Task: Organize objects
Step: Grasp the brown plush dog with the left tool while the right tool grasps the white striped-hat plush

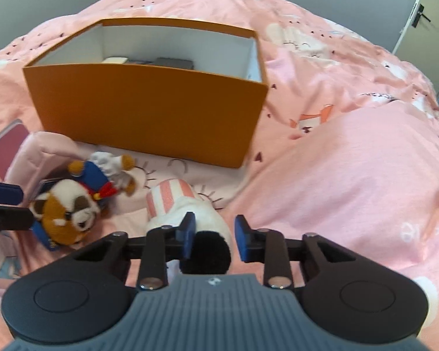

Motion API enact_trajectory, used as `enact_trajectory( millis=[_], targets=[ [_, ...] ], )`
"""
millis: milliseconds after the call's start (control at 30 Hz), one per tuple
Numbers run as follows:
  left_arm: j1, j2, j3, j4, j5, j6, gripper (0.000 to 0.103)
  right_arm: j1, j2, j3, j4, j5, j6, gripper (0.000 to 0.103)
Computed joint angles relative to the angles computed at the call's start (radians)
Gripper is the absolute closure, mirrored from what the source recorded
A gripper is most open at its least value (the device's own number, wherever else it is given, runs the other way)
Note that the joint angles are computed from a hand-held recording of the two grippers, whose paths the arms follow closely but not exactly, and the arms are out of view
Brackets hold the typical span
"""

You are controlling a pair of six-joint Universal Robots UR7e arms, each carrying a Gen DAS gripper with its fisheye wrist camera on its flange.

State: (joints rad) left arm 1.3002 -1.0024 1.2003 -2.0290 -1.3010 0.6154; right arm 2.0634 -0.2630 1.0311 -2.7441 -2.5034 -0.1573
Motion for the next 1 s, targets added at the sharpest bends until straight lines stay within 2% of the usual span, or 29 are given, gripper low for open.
enact_trajectory(
  millis=[133,233,367,433,533,600,700,800,900,1000],
  targets=[
    [-0.001,0.008,0.006,-0.041,0.034,-0.021,0.068,-0.001,-0.005,0.010,-0.017,0.006,-0.005,0.072],
    [0.007,0.020,-0.018,-0.027,0.020,-0.037,0.068,-0.005,-0.015,0.025,-0.032,0.017,-0.009,0.072],
    [0.009,0.038,-0.040,0.008,0.004,-0.023,0.058,-0.014,-0.028,0.040,-0.042,0.035,0.006,0.072],
    [-0.003,0.021,0.006,-0.048,0.014,0.033,0.058,-0.015,-0.034,0.047,-0.042,0.045,0.012,0.072],
    [-0.015,-0.006,0.062,-0.091,-0.022,0.159,0.057,-0.016,-0.040,0.056,-0.047,0.057,0.014,0.072],
    [-0.030,-0.008,0.090,-0.117,0.010,0.207,0.057,-0.018,-0.047,0.064,-0.049,0.075,0.013,0.071],
    [-0.055,0.000,0.147,-0.228,0.094,0.264,0.057,-0.019,-0.053,0.072,-0.054,0.090,0.007,0.069],
    [-0.070,0.022,0.155,-0.236,0.177,0.278,0.055,-0.021,-0.059,0.079,-0.052,0.097,0.004,0.068],
    [-0.078,0.026,0.177,-0.267,0.219,0.311,0.052,-0.018,-0.060,0.079,-0.052,0.084,0.001,0.068],
    [-0.086,0.031,0.191,-0.285,0.256,0.346,0.046,-0.017,-0.081,0.101,-0.047,0.133,-0.011,0.068]
  ],
)
